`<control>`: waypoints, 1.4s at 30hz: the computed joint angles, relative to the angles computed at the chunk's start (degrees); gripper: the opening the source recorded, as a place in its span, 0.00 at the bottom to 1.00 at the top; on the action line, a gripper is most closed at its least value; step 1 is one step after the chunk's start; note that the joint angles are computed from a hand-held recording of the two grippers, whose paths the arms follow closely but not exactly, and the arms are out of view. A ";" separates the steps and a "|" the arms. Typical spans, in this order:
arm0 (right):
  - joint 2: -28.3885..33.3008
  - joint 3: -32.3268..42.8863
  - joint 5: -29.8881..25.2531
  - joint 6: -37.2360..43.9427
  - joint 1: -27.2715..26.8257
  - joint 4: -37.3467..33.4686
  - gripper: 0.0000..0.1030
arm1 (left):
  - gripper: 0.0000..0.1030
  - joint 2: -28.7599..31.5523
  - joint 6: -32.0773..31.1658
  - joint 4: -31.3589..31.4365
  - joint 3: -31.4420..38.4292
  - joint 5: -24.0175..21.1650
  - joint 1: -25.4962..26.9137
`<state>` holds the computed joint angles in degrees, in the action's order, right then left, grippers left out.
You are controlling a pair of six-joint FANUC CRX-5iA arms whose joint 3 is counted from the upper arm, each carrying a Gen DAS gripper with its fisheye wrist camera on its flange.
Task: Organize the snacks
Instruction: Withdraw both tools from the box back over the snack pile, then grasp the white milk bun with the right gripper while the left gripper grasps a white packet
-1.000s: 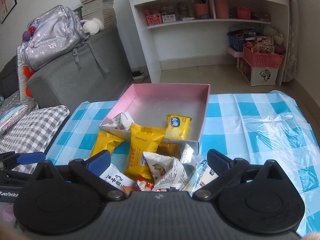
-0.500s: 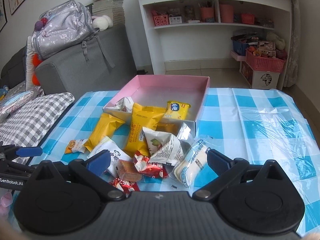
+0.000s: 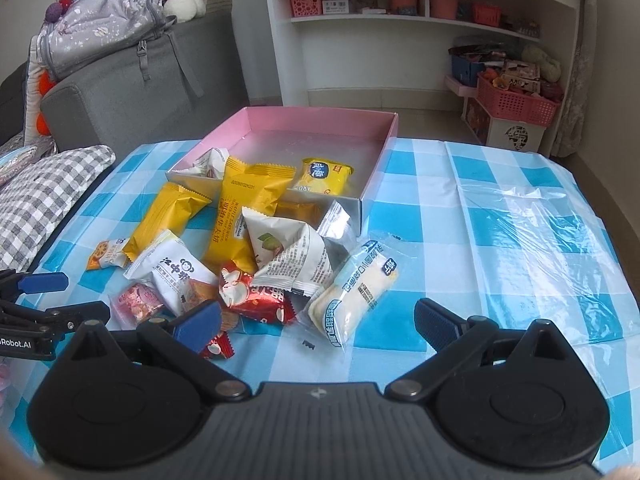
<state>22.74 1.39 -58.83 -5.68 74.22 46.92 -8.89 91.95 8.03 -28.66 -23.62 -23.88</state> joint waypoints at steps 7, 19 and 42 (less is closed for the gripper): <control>0.55 0.21 -0.16 -3.52 -1.91 -2.23 1.00 | 0.89 4.08 -6.66 7.63 0.83 2.52 -1.20; 3.18 3.54 -0.65 -5.00 -4.49 -8.55 0.78 | 0.43 9.76 -6.15 11.49 4.81 1.38 -1.39; 5.61 8.15 -5.77 0.81 -4.27 -11.15 0.33 | 0.13 8.66 -8.71 15.65 4.42 -0.92 -1.42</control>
<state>28.35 9.53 -64.60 -4.87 69.95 35.77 -0.23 83.24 23.68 -24.24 -24.54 -25.30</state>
